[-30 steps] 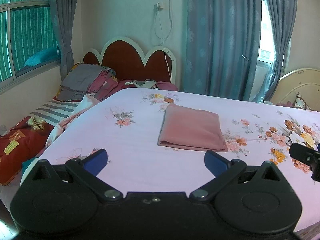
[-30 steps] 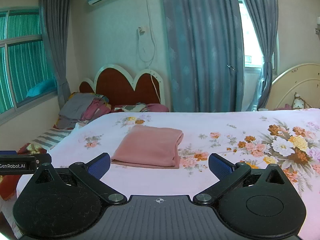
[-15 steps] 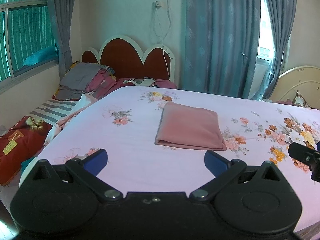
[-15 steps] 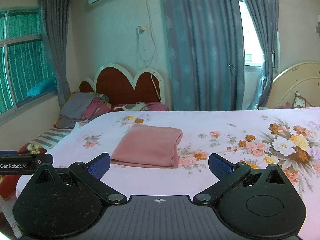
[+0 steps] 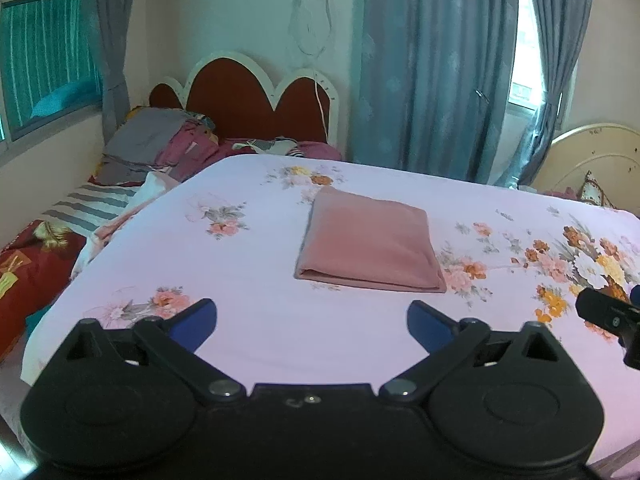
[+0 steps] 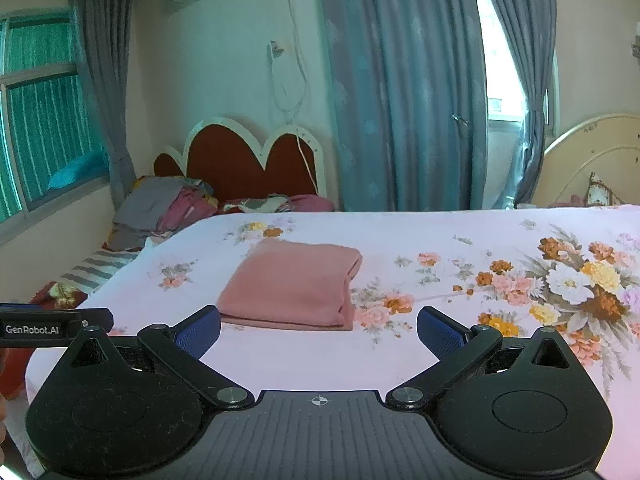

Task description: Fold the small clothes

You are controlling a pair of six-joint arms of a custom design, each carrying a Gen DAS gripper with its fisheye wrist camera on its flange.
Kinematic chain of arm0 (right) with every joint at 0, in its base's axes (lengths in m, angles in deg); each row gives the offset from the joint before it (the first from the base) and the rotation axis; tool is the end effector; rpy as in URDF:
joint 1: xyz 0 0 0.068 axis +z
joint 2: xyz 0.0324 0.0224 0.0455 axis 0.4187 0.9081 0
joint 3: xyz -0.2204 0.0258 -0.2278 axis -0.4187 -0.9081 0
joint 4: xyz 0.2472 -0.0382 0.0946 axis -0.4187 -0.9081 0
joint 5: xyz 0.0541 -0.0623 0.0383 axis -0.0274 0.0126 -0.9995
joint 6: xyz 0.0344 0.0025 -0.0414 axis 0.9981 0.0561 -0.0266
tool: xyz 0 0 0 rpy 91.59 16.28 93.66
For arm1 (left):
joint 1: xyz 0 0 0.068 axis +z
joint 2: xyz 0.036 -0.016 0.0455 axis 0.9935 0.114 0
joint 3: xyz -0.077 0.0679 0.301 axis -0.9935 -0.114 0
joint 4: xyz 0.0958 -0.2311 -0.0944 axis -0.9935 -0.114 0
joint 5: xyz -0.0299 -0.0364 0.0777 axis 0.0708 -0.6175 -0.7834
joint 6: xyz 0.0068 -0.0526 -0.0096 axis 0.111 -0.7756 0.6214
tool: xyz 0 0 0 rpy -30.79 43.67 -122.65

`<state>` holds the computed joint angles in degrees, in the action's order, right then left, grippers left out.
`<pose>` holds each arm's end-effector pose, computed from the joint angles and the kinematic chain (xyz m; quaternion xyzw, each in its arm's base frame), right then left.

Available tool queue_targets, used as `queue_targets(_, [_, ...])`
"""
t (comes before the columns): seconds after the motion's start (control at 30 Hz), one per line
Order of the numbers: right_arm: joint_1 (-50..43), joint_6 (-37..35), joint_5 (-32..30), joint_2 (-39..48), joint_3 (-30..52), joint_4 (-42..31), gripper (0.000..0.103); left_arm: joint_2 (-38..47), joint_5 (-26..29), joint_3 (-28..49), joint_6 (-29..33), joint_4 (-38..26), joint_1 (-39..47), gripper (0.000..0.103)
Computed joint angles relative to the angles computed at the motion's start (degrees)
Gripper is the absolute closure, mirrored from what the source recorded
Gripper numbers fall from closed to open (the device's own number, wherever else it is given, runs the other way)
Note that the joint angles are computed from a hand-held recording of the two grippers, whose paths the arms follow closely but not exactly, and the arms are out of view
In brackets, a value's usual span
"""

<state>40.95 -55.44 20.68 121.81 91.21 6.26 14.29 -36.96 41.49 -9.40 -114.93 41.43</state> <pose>0.2782 0.0854 0.3239 -0.0242 0.8470 0.2045 0.4902 0.2704 -0.2138 0.3727 -0.0718 0.8903 0.0292 0.4486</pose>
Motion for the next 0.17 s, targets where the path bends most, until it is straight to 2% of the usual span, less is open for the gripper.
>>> queue_targets(0.07, [-0.6,0.1,-0.1,1.4,0.3,0.2,0.0,1.2,0.3,0.4,0.6,0.7,1.0,0.005])
queue_targets(0.17, [-2.0,0.6,-0.1,4.1,0.6,0.7,0.0,3.4,2.8,0.9,3.6,3.5,3.9,0.0])
